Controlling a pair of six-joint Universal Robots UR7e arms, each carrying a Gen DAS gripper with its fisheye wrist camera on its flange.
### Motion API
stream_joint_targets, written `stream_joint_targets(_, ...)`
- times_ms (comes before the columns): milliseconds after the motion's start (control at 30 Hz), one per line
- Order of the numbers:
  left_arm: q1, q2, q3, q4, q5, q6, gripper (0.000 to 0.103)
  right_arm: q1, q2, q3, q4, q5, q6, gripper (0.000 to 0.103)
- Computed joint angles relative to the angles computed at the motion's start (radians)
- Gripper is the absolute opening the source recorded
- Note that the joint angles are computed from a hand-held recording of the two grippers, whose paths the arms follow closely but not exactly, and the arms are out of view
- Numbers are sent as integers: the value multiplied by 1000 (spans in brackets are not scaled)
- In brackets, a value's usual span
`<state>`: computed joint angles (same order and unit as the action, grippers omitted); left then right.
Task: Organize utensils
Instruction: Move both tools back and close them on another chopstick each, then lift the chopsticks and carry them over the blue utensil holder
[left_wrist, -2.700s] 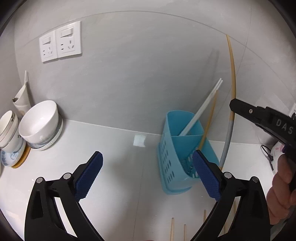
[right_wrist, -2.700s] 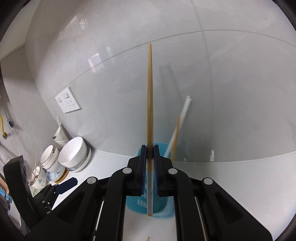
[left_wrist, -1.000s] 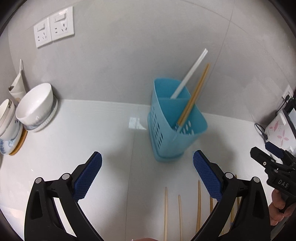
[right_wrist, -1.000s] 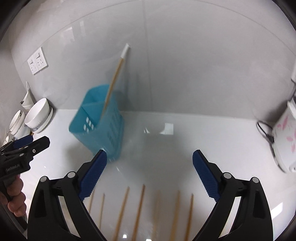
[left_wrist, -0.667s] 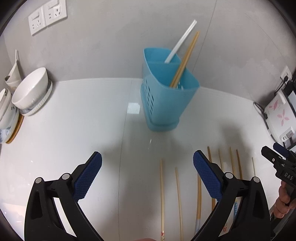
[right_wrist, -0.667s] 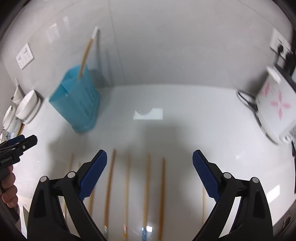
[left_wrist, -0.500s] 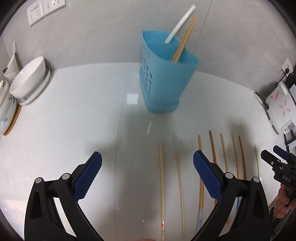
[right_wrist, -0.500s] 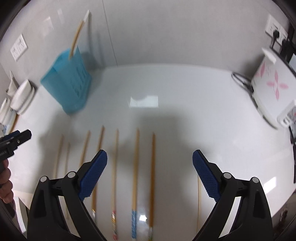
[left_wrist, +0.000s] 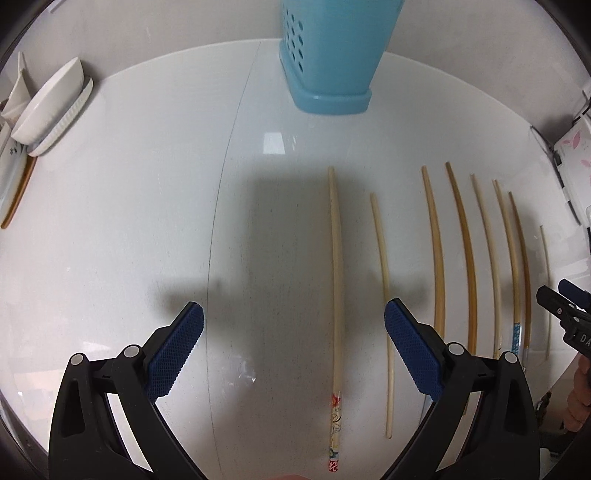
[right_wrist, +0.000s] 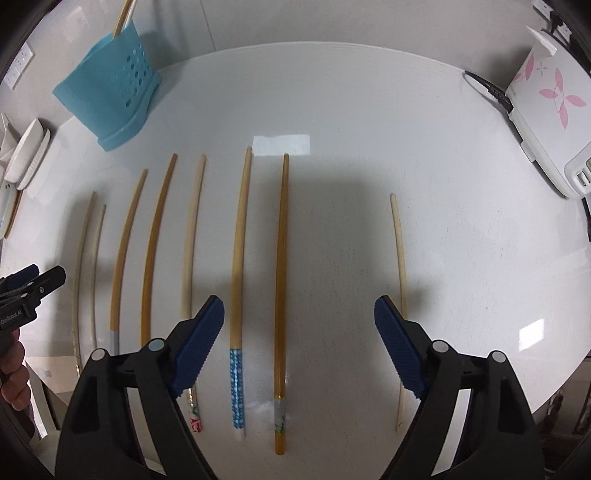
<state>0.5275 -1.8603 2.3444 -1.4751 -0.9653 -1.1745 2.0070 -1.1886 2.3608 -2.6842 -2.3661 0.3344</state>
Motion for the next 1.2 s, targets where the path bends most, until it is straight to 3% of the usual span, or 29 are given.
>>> stream_joint_targets(133,16,15,8,-11,-35,-3,89,-24,-12,-5,75,40,45,62)
stream_joint_targets(400,21,40,16,-10,-57,-12,82,-35,0,-33,151,63,47,42)
stream_joint_targets(667,15,96,-18,9,-85,-31,62,-35,43,-86,216,64,58,31)
stream_joint_targets(767,-2,129,-31,2,-107,-40,47,-25,63,-108,247,58,81,22)
stream_joint_targets(867,-12,160,-47,0,-129,-39,24,-18,78,-134,287,59,106,8)
stream_joint_targets(933,-15,177,-54,-13,-142,-46,7,-20,88,-149,302,60,112,6)
stream_joint_targets(1200,-3,169,-54,-59,-160,-35,6,-13,100,-159,282,59,104,6)
